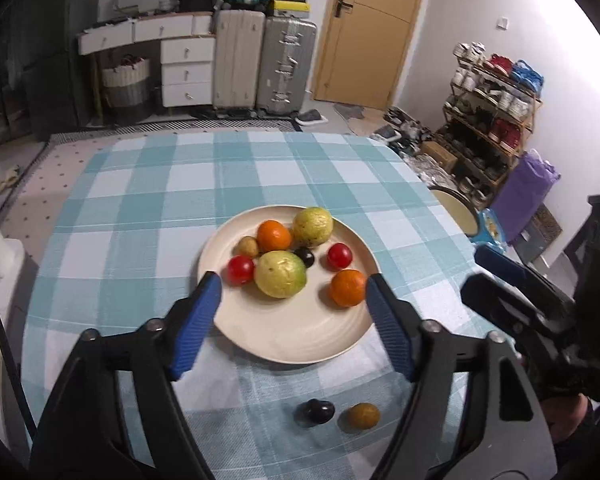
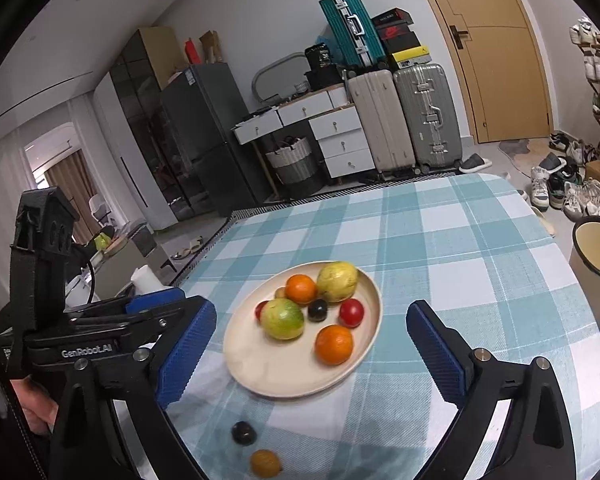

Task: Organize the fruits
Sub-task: 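Withdraw both grippers toward the last plum and brown fruit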

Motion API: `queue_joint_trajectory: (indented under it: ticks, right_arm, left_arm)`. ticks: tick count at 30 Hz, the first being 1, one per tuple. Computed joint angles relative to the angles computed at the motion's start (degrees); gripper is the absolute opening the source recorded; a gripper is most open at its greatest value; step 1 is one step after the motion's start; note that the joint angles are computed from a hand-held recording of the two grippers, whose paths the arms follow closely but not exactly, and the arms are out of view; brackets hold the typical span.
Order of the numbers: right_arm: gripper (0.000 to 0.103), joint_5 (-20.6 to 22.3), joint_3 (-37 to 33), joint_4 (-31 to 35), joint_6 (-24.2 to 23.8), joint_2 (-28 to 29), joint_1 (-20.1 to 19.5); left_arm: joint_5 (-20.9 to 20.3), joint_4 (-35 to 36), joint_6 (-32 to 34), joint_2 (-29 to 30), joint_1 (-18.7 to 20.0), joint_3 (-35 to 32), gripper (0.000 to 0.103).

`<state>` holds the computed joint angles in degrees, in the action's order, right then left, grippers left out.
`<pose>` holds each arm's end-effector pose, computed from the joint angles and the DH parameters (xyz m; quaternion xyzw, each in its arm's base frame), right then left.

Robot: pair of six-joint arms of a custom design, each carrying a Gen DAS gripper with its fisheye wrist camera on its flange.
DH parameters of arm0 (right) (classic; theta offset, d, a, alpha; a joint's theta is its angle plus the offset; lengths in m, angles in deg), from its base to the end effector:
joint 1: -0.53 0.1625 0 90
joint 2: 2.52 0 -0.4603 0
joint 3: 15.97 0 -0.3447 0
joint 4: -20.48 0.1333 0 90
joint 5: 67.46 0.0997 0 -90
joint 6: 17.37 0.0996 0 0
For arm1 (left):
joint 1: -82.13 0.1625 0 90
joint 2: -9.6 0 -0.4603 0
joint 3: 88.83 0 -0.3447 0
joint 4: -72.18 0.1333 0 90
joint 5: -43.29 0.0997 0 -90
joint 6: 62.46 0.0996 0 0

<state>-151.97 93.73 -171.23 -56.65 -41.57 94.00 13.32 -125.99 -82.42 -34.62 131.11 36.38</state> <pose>0.1794 -0.5985 0.0938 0.3627 -0.8915 0.2687 0.0383 -0.1594 -0.5178 0.1444 0.0383 0.8490 -0.4220 0.3158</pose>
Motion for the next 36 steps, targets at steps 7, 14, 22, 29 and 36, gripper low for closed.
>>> queue_joint_trajectory:
  ticks: [7, 14, 22, 29, 36]
  right_arm:
    - [0.100, 0.28, 4.22, -3.50, -2.38, -1.19, 0.71]
    - [0.101, 2.30, 8.01, -6.44, -4.92, -2.39, 0.76]
    - [0.103, 1.60, 11.17, -9.81, -7.90, -2.24, 0.55]
    - [0.103, 0.31, 12.00, -9.53, -8.76, -1.60, -0.84]
    - [0.103, -2.70, 11.98, -6.66, -9.05, -0.62, -1.79]
  left_arm:
    - [7.29, -9.01, 1.52, 2.26, -2.93, 3.91, 0.082]
    - [13.49, -10.46, -3.13, 3.84, -4.75, 7.27, 0.091]
    - [14.79, -13.53, -6.73, 6.13, -6.13, 11.60, 0.102]
    - [11.44, -6.97, -17.52, 6.54, -4.36, 14.72, 0.102]
    - [9.46, -8.37, -20.06, 8.88, -2.50, 15.78, 0.102]
